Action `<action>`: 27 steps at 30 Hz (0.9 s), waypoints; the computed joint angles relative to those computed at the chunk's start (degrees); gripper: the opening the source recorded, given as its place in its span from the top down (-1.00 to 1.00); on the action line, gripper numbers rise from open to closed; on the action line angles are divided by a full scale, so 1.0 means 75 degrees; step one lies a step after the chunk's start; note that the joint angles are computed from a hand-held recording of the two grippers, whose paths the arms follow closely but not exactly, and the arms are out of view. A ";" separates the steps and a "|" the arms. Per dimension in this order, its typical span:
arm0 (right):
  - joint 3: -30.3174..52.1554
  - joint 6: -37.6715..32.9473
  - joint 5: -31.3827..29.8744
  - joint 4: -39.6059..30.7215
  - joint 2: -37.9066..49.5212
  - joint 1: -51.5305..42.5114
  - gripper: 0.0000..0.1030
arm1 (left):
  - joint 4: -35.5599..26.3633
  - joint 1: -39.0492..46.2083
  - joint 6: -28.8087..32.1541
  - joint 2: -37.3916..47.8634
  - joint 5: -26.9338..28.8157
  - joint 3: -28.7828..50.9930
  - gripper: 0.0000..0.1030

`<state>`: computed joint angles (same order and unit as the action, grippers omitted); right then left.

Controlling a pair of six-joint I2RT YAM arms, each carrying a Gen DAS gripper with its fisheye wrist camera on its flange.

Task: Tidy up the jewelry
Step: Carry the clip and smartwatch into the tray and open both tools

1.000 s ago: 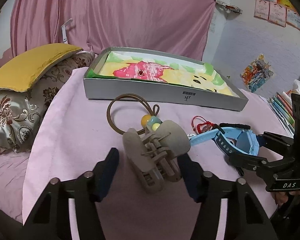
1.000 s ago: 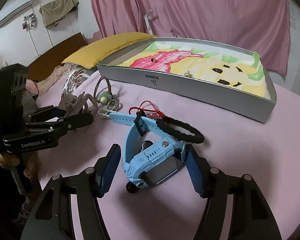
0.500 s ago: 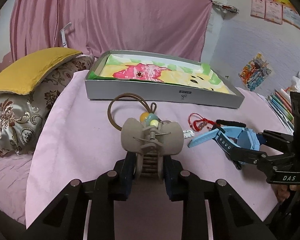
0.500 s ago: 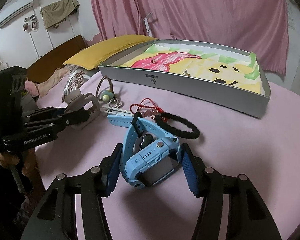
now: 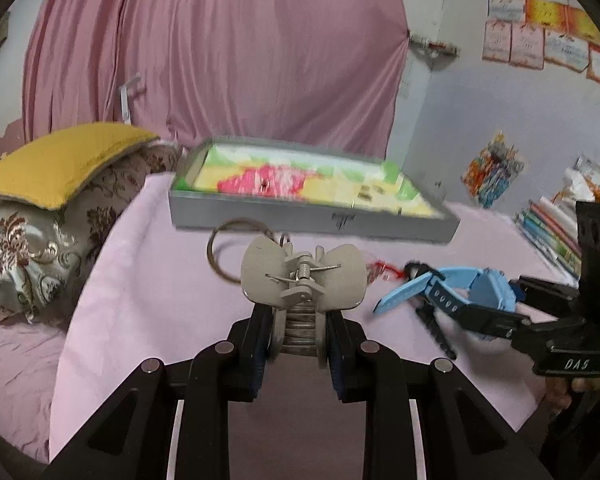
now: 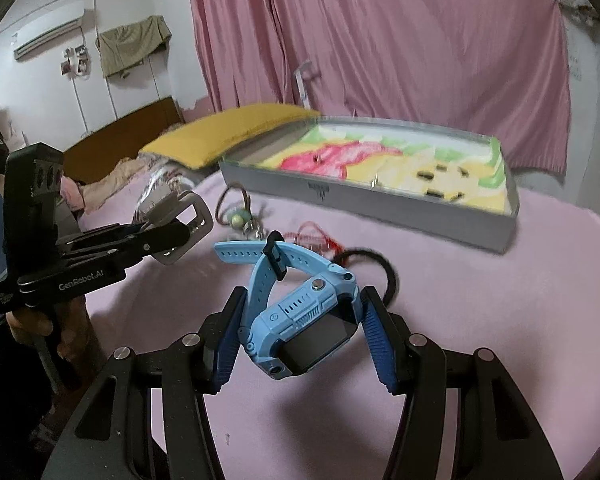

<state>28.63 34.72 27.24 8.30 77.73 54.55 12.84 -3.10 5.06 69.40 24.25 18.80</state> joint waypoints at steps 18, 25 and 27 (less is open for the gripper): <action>0.0251 -0.2030 0.1928 0.2121 0.0079 -0.0233 0.01 | 0.3009 -0.0817 -0.1374 0.0654 -0.0805 0.0272 0.54; 0.0792 -0.2440 0.1703 0.2308 0.0382 -0.1061 0.01 | 0.3569 -0.1300 -0.1383 0.1538 -0.1420 0.1150 0.54; 0.0990 -0.2494 0.1548 0.2395 0.0616 -0.1361 0.01 | 0.3784 -0.1411 -0.1398 0.1932 -0.1577 0.1442 0.54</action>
<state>36.06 16.02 38.85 26.26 82.35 44.34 41.22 -13.68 -5.42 83.89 12.42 29.62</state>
